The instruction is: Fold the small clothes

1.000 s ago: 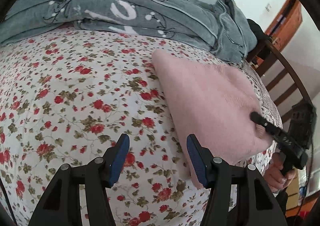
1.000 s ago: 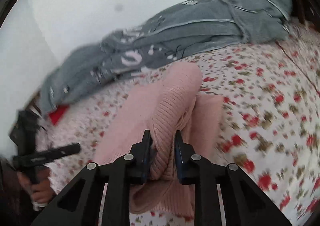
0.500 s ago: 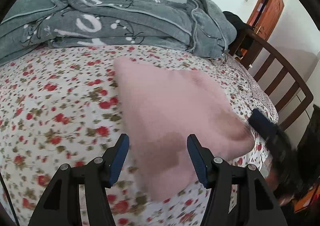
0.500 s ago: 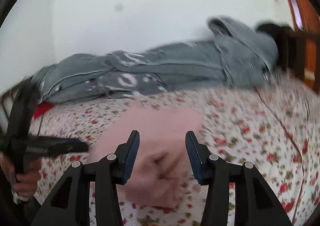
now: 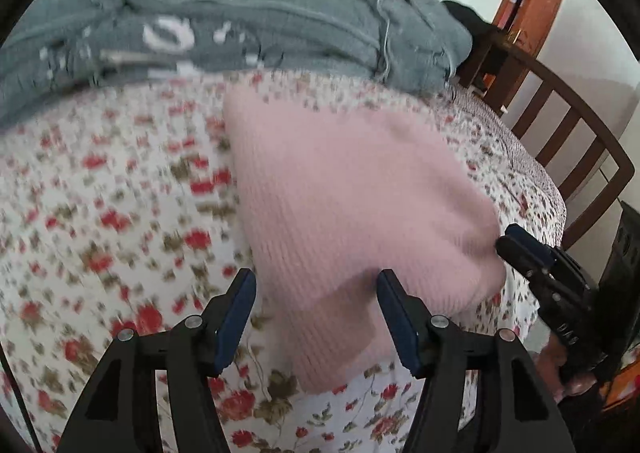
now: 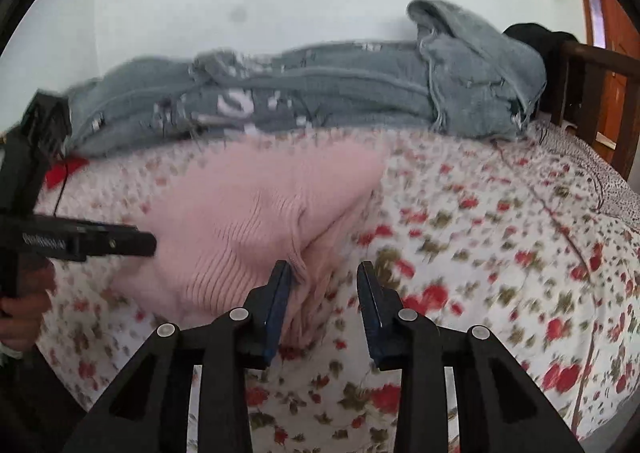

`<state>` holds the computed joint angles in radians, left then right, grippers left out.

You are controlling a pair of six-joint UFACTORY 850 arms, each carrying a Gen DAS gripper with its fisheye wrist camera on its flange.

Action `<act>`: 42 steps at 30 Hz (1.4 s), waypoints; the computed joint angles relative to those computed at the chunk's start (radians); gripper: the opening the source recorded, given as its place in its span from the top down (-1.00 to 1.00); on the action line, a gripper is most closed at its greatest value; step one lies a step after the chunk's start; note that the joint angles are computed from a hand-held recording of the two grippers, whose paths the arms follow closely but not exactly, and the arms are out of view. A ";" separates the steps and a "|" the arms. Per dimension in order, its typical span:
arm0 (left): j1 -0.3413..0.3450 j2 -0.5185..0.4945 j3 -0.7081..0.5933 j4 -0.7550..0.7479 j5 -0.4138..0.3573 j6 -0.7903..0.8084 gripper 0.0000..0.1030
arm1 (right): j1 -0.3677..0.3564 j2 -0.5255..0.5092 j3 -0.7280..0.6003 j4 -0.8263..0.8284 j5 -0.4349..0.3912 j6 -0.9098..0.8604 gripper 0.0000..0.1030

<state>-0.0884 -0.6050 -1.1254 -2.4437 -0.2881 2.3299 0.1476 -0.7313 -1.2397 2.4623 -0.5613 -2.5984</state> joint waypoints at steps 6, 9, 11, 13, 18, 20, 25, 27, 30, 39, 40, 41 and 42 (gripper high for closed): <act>-0.023 -0.079 -0.086 0.240 0.123 -0.244 -0.25 | 0.037 -0.074 -0.111 -0.027 0.189 0.082 0.37; -0.004 -0.073 -0.064 0.303 0.071 -0.293 -0.27 | 0.022 -0.070 -0.098 -0.081 0.178 0.121 0.37; 0.011 -0.060 -0.057 0.373 0.042 -0.355 -0.26 | 0.013 -0.044 -0.078 -0.039 0.167 0.083 0.36; 0.022 -0.041 -0.049 0.352 0.023 -0.334 -0.25 | -0.002 -0.026 -0.077 -0.050 0.125 0.112 0.36; 0.031 -0.042 -0.097 0.313 -0.004 -0.340 -0.22 | -0.017 -0.047 -0.154 -0.160 0.024 0.324 0.36; 0.021 -0.065 -0.135 0.349 0.023 -0.389 -0.22 | -0.003 -0.066 -0.180 -0.189 0.019 0.347 0.36; -0.005 -0.108 -0.163 0.332 0.068 -0.316 -0.35 | 0.062 -0.136 -0.237 0.048 0.245 0.010 0.38; 0.010 -0.108 -0.158 0.414 0.023 -0.387 -0.38 | 0.045 -0.140 -0.227 0.035 0.226 0.040 0.26; 0.048 -0.118 -0.189 0.657 -0.054 -0.665 -0.39 | 0.024 -0.152 -0.269 -0.225 0.254 0.327 0.14; 0.138 -0.220 -0.347 0.924 -0.233 -1.076 -0.27 | -0.020 -0.242 -0.502 -0.959 0.054 1.227 -0.09; 0.141 -0.238 -0.369 0.950 -0.249 -1.112 -0.28 | -0.015 -0.278 -0.554 -1.055 0.037 1.331 -0.09; 0.143 -0.259 -0.393 0.979 -0.265 -1.146 -0.30 | -0.010 -0.305 -0.597 -1.151 0.038 1.427 -0.09; 0.143 -0.279 -0.415 0.998 -0.282 -1.171 -0.30 | -0.004 -0.327 -0.623 -1.219 0.051 1.494 -0.15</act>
